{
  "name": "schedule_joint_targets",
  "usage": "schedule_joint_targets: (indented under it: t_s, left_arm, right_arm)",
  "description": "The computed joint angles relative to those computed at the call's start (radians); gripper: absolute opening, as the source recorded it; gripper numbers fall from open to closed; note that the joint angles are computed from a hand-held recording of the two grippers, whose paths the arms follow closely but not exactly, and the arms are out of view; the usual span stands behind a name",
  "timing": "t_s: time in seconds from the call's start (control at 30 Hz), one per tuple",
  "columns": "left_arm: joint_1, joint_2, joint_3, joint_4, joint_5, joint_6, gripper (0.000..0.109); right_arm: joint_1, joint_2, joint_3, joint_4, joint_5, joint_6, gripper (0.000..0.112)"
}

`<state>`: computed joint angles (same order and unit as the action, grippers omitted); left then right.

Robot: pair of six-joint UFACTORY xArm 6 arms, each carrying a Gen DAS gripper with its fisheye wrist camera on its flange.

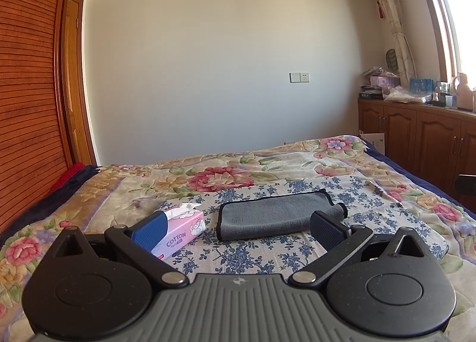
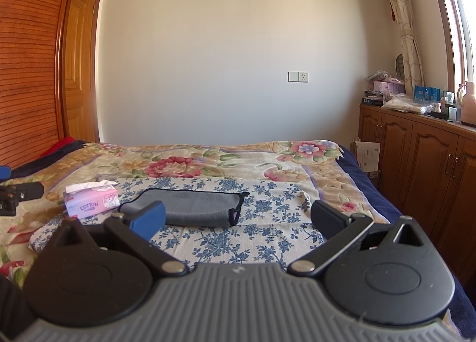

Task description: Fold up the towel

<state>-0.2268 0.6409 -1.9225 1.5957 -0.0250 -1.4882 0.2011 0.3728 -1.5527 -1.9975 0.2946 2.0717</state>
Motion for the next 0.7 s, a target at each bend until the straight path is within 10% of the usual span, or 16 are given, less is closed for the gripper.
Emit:
schedule_joint_targets:
  t_s: [0.7]
  left_arm:
    - [0.008,0.002,0.0,-0.005,-0.005,0.009,0.103]
  right_arm:
    - [-0.001,-0.001,0.001,0.0,0.0,0.0,0.103]
